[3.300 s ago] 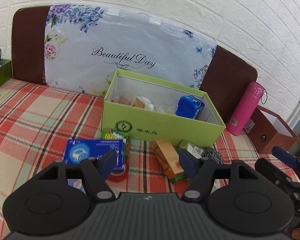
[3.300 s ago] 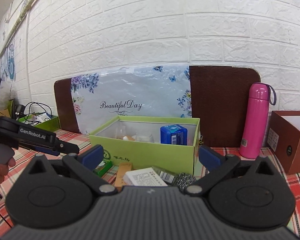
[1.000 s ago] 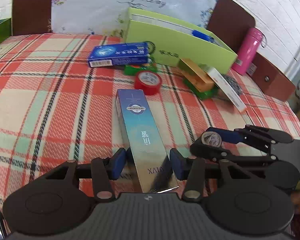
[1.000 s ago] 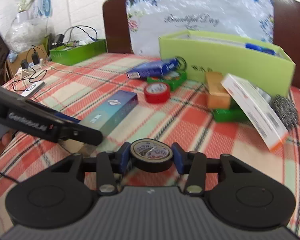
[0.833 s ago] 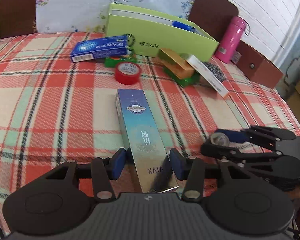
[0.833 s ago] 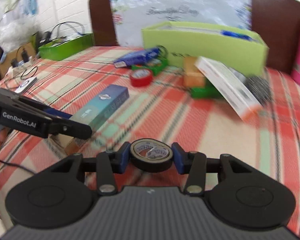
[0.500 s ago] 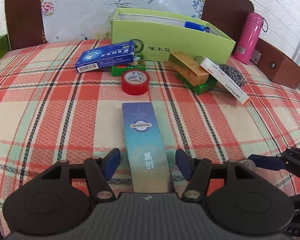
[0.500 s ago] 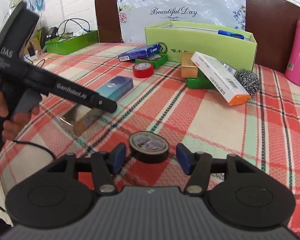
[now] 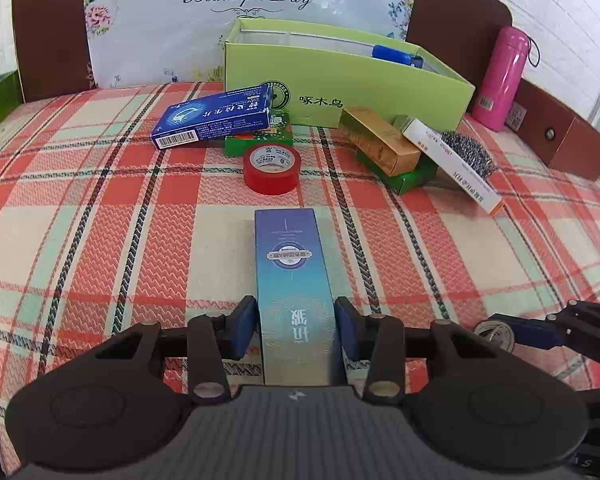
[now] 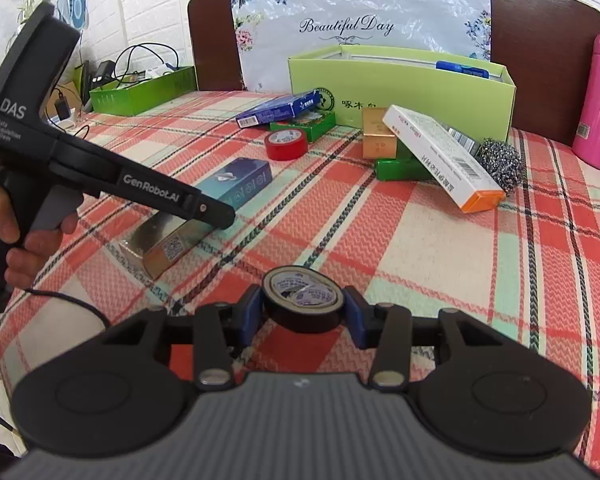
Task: Organize objects
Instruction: 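Carry the tape roll and teal box into the lime-green box and release both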
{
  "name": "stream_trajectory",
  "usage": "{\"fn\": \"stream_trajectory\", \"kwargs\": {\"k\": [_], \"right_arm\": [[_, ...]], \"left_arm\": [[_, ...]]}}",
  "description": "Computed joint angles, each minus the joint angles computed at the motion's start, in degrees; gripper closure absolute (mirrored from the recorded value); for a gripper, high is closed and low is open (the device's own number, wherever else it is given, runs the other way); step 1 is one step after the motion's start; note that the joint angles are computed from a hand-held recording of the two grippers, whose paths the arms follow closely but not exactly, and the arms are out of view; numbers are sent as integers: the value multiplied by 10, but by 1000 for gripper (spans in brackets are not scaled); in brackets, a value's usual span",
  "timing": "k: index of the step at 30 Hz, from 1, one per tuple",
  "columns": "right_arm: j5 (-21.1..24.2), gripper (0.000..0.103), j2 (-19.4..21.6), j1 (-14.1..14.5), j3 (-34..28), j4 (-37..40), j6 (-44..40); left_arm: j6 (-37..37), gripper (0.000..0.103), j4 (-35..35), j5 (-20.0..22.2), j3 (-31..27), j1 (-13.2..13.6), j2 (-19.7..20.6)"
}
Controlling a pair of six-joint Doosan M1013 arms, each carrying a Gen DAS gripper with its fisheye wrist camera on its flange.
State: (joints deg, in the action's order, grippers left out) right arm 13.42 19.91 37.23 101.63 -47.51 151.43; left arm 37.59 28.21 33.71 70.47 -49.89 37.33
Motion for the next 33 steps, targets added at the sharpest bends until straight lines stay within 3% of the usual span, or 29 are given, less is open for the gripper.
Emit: {"fn": "stream_trajectory", "kwargs": {"k": [4, 9, 17, 21, 25, 30, 33], "right_arm": [[-10, 60, -5, -5, -1, -42, 38], [-25, 60, -12, -18, -12, -137, 116], [-26, 60, -2, -46, -60, -334, 252], [-19, 60, 19, -63, -99, -393, 293], [-18, 60, 50, -81, -144, -388, 287], [-29, 60, 97, -100, -202, -350, 241], [-26, 60, 125, -101, -239, -282, 138]], "left_arm": [[9, 62, -27, -33, 10, 3, -9], [-4, 62, -7, -84, 12, 5, -22], [1, 62, 14, -128, -58, 22, -4], [33, 62, -16, -102, -141, 35, 36], [41, 62, -48, -68, -228, 49, 81], [41, 62, -49, -6, -337, 62, 143], [65, 62, -67, 35, -397, 69, 176]]}}
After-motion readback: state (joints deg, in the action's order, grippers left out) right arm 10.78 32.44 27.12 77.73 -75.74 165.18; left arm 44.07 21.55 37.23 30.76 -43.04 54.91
